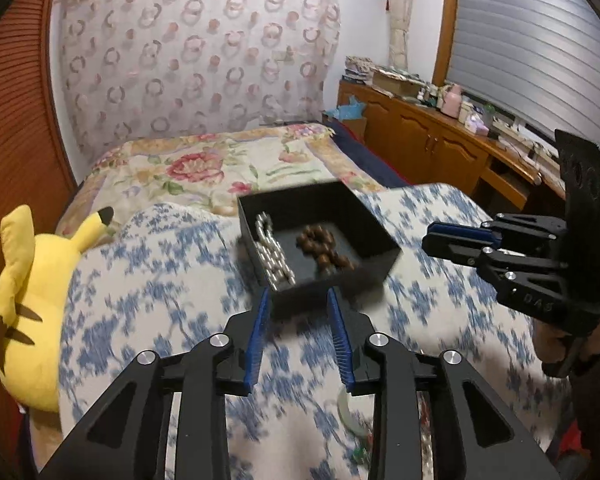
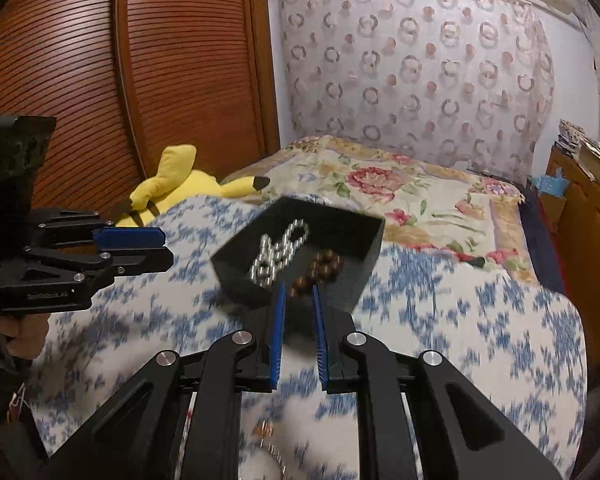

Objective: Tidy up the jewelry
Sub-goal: 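Lower the pearl strand into the black box and open the left tool, then grasp the jade bangle with the left tool while the right tool grasps a silver bangle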

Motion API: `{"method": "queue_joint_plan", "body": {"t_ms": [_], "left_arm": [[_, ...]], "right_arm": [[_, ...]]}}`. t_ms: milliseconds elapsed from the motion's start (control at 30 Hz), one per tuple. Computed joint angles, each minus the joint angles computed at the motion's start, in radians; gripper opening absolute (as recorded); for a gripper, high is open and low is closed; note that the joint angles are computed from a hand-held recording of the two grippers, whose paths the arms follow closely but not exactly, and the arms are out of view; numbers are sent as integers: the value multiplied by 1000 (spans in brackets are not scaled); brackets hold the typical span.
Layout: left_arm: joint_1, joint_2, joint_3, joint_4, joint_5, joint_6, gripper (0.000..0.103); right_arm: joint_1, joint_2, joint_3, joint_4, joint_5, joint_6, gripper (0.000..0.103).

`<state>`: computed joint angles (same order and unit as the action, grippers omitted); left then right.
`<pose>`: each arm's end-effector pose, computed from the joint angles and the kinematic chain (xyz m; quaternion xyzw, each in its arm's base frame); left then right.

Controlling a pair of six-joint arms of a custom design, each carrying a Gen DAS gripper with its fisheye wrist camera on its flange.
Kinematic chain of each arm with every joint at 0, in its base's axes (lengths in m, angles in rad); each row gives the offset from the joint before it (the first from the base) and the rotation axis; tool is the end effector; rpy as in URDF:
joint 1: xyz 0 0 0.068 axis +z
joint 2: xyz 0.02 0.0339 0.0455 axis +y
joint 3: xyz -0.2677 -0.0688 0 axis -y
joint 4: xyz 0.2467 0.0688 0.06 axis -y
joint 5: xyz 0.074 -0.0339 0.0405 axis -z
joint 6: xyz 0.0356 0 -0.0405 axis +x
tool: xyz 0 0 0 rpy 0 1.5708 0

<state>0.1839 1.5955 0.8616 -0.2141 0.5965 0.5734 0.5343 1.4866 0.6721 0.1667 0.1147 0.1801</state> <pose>0.3088 0.0371 0.1764 0.2644 0.8753 -0.1516 0.3755 0.2582 0.1481 0.1760 -0.1324 0.8844 0.1074 0.4344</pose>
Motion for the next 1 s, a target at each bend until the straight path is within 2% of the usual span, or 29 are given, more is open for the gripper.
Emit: {"method": "queue_joint_plan", "body": {"t_ms": [267,467,633,833,900,1000], "left_arm": [[18,-1,-103,20,-5,55,30],[14,52,-112,20,-20,74,30],[-28,94,-104,27,-57,77,30],[-74,141,-94,52,-103,69,30],[-82,147,-96,71,-111,66,28],[-88,151,-94,73,-111,73,16]], "right_arm": [[86,-91,-164,-8,68,90,16],[147,-130,-260,5,94,165,16],[174,-138,-309,24,103,212,16],[163,-87,-304,41,78,218,16],[159,-79,-301,42,77,217,16],[144,-61,-295,45,63,215,16]]}}
